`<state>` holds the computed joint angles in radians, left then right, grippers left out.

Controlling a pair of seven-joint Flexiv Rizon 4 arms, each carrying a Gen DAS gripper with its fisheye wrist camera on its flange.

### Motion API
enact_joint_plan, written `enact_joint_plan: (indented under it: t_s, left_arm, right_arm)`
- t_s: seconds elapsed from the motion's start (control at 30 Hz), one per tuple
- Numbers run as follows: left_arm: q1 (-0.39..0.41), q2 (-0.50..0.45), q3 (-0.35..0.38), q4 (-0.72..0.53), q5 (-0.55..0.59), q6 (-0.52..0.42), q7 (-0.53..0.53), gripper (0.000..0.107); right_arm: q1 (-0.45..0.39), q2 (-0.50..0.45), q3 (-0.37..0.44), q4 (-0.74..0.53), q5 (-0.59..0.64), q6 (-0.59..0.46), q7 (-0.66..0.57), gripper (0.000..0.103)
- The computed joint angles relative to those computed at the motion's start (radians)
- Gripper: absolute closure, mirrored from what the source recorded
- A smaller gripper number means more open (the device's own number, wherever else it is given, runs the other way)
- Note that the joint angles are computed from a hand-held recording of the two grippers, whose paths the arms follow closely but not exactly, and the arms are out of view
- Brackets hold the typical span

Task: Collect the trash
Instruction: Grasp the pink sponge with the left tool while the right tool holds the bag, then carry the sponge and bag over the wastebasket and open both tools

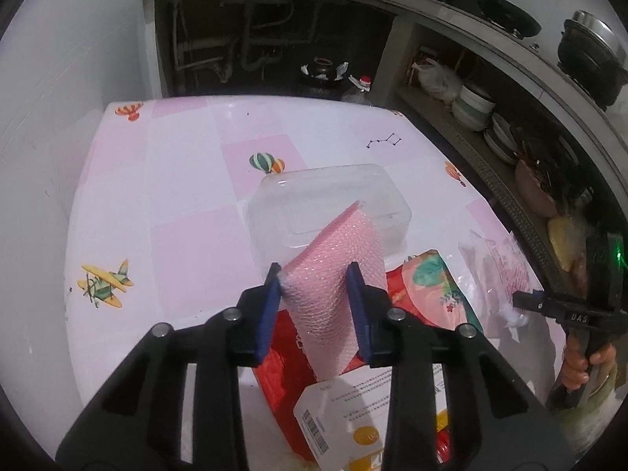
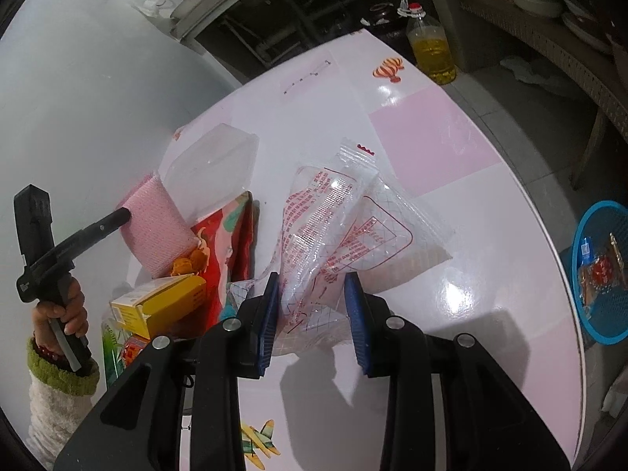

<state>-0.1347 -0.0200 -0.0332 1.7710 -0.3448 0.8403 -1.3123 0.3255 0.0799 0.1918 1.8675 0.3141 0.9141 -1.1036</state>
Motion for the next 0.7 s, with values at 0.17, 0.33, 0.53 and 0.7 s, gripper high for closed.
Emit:
enact_joint_plan:
  t_s: [0.17,0.33,0.53,0.7]
  left_arm:
    - [-0.017,0.045,-0.001,0.033,0.017,0.071,0.000,0.079]
    - [-0.030,0.093,0.001,0.056,0.015,0.112,0.009,0.080]
    - [-0.057,0.145,-0.006,0.061,0.004,0.156,0.000,0.080]
    - [-0.099,0.143,-0.036,0.021,-0.019,0.164,-0.002,0.081]
  right_arm:
    - [-0.001,0.022,0.003,0.011,-0.018,0.011,0.010,0.071]
    - [0.004,0.060,0.001,0.026,-0.009,0.032,0.002,0.071]
    - [0.010,0.120,-0.011,0.055,0.012,0.045,-0.007,0.071]
    - [0.002,0.202,-0.019,0.104,0.025,0.059,0.021,0.071]
